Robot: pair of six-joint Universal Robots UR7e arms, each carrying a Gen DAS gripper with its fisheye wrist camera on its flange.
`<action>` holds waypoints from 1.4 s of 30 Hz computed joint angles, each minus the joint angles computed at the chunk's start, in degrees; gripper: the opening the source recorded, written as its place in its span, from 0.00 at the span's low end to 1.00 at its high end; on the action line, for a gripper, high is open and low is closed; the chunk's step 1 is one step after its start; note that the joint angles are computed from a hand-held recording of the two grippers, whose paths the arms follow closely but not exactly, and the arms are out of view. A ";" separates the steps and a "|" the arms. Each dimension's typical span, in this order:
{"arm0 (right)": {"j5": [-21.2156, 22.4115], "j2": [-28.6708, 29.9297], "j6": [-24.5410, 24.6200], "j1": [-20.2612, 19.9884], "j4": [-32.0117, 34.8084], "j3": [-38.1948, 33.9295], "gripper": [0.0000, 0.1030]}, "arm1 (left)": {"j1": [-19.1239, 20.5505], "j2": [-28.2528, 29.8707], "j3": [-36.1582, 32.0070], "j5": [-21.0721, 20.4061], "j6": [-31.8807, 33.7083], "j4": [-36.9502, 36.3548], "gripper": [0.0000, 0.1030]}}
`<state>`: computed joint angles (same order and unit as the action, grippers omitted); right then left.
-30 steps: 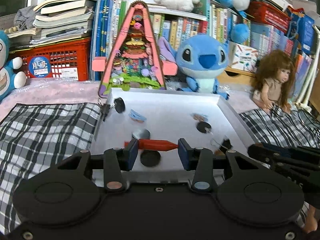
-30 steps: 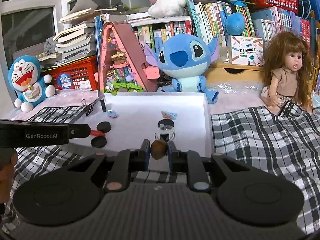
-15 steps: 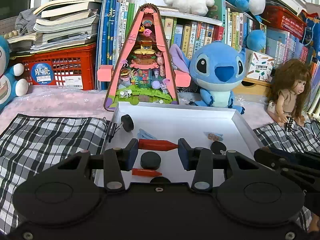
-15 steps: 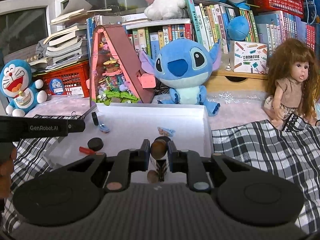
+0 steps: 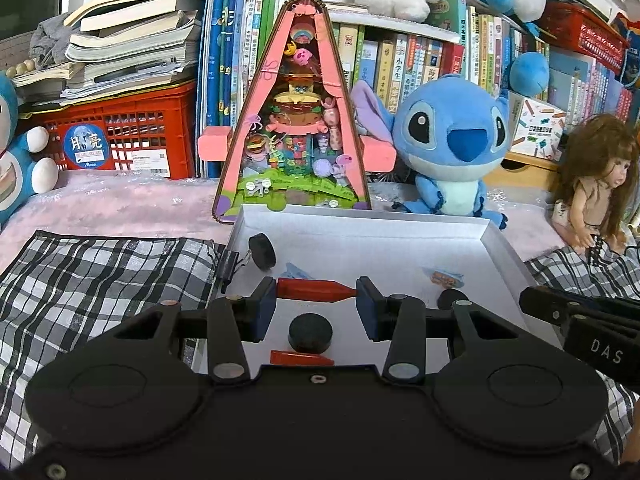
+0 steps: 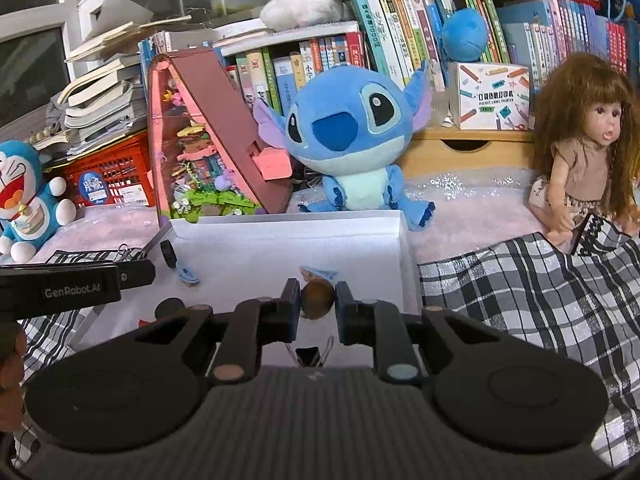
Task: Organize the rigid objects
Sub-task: 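Carry the red crayon in the left tool while the right tool carries the ball over the tray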
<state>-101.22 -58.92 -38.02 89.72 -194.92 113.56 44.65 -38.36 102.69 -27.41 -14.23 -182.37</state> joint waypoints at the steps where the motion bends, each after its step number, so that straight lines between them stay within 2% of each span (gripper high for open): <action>1: -0.06 0.09 0.29 -0.07 0.34 -0.25 0.22 | 0.16 0.05 -0.21 -0.05 0.15 0.10 0.40; 11: -1.35 1.61 5.19 0.65 7.35 -6.03 0.22 | 3.29 -0.66 -5.86 -4.24 -3.54 9.87 0.40; 19: -2.29 4.61 9.39 1.74 14.51 -12.70 0.22 | 5.23 1.95 -10.90 -4.27 -3.24 11.82 0.40; 27: -4.85 8.97 9.38 2.17 15.61 -17.18 0.22 | 7.01 5.09 -14.17 -3.74 -0.63 10.61 0.40; 42: -6.19 13.72 8.15 1.08 14.25 -20.23 0.22 | 8.35 8.62 -17.03 -1.75 3.92 7.65 0.40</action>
